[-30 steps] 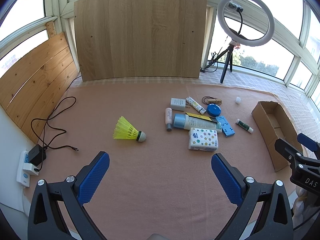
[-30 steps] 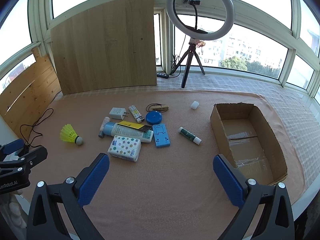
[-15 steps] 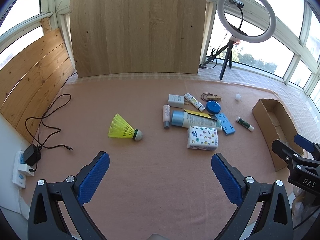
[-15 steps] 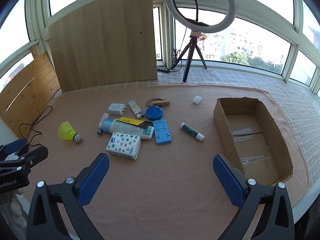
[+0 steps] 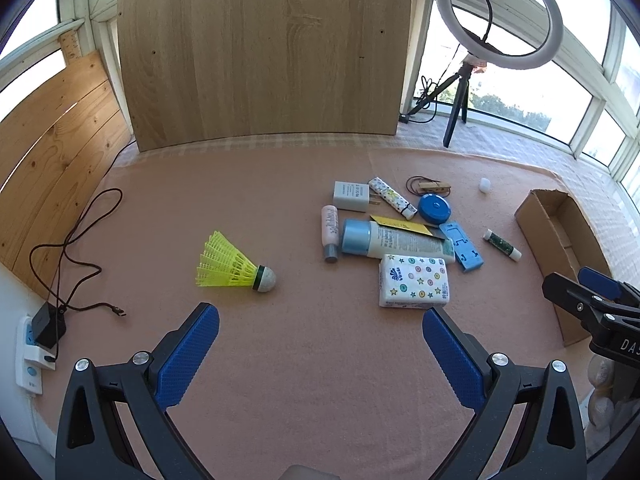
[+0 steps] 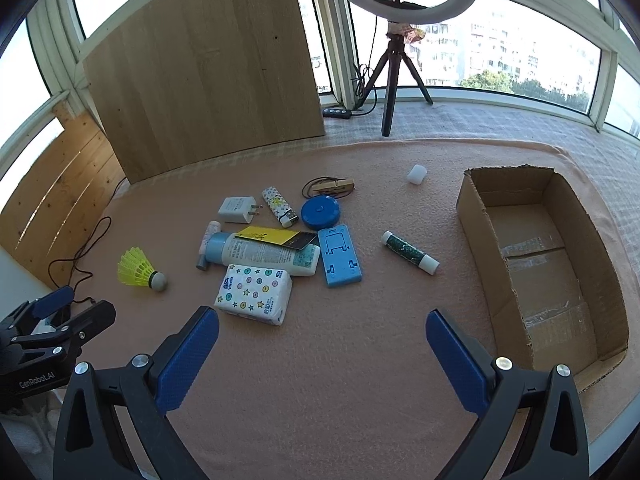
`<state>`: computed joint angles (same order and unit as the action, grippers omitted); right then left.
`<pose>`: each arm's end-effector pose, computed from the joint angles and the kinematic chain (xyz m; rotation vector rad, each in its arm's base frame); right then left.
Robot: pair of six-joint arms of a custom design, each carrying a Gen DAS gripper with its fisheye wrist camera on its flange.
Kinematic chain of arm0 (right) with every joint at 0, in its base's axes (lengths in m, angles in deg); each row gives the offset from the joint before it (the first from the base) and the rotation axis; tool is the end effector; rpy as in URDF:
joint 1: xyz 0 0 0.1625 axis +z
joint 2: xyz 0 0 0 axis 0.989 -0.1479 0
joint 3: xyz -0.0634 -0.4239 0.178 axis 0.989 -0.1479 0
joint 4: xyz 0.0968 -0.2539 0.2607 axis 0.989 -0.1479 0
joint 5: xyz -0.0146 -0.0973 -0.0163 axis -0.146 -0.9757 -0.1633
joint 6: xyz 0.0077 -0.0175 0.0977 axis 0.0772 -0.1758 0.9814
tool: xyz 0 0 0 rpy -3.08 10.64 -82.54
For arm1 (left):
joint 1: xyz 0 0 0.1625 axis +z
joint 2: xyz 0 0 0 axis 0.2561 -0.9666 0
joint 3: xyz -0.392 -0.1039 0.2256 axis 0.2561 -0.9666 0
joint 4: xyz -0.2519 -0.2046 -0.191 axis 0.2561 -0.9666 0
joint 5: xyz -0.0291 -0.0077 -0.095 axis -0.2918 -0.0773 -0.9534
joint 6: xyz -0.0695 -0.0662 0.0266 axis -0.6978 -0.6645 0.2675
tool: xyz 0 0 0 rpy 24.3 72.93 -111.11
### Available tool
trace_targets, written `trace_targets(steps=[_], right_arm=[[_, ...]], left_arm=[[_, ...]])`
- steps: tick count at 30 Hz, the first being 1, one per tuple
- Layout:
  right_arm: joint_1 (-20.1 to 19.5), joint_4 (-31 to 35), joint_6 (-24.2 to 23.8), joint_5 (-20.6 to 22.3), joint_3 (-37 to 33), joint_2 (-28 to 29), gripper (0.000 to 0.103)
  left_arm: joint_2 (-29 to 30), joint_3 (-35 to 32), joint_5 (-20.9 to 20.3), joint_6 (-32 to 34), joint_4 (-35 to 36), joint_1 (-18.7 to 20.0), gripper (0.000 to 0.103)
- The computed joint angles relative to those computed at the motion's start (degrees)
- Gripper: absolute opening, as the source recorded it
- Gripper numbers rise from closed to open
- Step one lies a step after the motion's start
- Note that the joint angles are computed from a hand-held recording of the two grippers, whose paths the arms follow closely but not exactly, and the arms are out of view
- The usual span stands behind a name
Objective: Organize objects
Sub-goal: 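Move the right tool to the dotted tissue pack and close on it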
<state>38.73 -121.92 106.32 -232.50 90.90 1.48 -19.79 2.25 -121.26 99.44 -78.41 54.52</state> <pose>0.4422 -0.6628 0.0673 -0.2596 -2.2422 0.9905 -0.0987 -0.7860 0.3807 0.8498 2.4000 -0.5016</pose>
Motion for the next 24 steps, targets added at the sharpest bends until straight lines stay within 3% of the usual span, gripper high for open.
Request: trace_targets(steps=[5,10,17,24], right_arm=[[-2.0,-0.1,0.3,4.2,-0.2,-0.5,0.094],[-4.1,1.8,0.1,8.9,-1.6,-0.4,0.069],[-6.8,3.9,0.5,17.1,-4.3,0.7,0.065],[-9.0,6.8,2.1,24.0,-7.3,1.8,0.052]], left_arm=[[3.5,-3.3,-0.5,0.7,1.5,0.3,0.103],[6.8,-6.0,-1.5,1.6,3.4,0.7,0.099],[10.2,-9.6,-3.7,0.7,9.6,1.6,0.085],[13.4,-14.9,-7.2,-1.4,17.3,2.5,0.065]])
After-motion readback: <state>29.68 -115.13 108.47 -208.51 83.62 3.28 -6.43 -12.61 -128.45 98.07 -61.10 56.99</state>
